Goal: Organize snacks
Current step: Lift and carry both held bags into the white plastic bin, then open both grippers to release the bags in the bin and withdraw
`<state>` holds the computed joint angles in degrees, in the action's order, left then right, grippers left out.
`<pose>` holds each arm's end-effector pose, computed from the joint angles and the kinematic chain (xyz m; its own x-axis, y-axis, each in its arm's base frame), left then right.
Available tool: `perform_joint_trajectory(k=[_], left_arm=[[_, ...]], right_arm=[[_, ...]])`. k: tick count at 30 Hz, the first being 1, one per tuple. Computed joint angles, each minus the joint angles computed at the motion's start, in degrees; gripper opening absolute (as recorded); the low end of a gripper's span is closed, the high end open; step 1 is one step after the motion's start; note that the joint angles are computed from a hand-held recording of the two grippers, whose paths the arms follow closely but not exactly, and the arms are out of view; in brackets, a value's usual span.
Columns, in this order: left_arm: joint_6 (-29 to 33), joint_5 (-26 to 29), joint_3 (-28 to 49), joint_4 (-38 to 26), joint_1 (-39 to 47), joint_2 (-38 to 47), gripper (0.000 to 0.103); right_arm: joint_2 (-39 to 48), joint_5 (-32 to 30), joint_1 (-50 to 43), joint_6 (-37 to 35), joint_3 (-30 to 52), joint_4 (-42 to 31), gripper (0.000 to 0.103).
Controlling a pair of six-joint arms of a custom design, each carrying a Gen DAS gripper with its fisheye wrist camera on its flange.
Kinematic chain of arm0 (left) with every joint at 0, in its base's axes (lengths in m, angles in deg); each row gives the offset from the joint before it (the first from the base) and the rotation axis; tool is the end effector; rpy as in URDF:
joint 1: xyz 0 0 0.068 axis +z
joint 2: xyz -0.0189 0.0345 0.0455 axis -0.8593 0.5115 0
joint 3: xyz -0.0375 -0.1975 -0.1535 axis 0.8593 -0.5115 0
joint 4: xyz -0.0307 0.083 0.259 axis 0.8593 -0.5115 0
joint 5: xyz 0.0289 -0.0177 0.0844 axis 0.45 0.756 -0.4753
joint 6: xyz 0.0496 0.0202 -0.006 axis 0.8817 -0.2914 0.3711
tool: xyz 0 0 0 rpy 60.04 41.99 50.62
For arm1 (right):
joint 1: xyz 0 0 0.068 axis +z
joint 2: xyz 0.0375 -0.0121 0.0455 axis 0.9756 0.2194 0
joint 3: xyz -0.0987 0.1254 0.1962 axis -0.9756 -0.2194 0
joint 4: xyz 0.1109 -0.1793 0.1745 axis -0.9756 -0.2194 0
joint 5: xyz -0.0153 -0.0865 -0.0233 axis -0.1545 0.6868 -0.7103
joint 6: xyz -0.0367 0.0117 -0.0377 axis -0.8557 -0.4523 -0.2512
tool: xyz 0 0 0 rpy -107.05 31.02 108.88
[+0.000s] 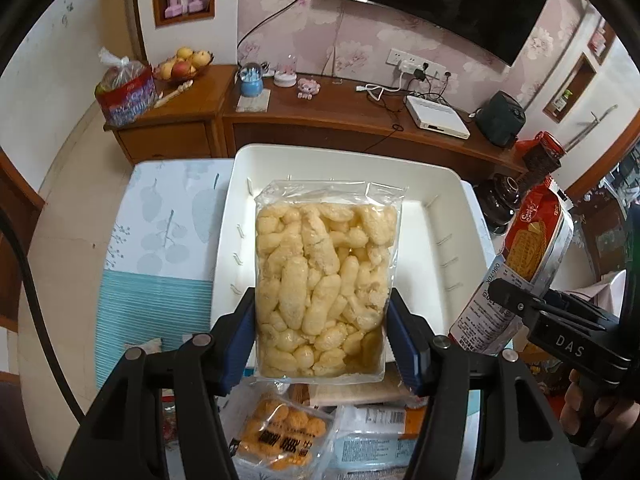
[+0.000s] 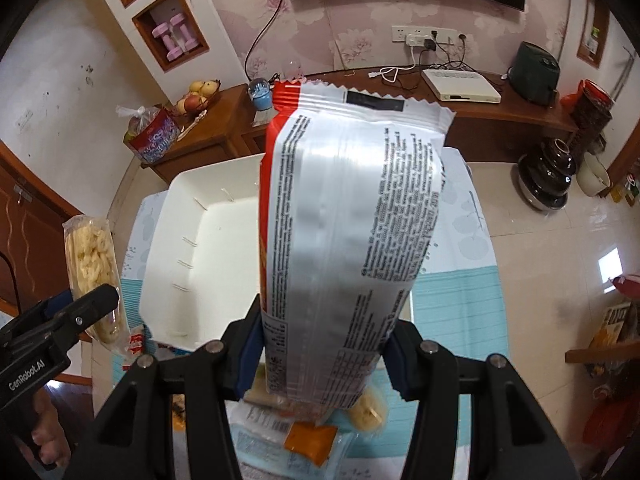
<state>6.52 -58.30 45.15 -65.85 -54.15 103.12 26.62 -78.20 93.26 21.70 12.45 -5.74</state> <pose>0.2130 0.0148 0.3257 -0.8656 -0.2293 -0.4451 -0.1676 0.9704 -0.1739 0.2502 0.0774 0.3753 -0.9021 -0.1385 -0.4086 -0.2332 0.9533 0.1919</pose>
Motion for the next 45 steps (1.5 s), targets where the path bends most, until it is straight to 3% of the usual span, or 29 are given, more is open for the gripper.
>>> perform_joint_trajectory(k=[12, 21, 32, 45], left_arm=[[-1.94, -0.53, -3.51, 4.53, -1.0, 5.62, 0.06], [-3.84, -1.58, -2.58, 4.02, -0.92, 4.66, 0.074], [-5.22, -5.8, -0.04, -2.08, -2.48, -1.34, 0.074], [-8.72, -8.75, 2.22, -14.2, -5.93, -12.57, 0.074]], right_arm=[[6.14, -1.8, -0.29, 0.08, -0.54, 2.52, 0.053], [4.35, -2.35, -1.27, -0.28, -1.36, 3.42, 0.055], [-0.09, -4.05, -2.24, -1.85, -0.8, 2.51, 0.055], [-9.62, -7.0, -6.58, -5.27, -1.69, -0.8, 0.055]])
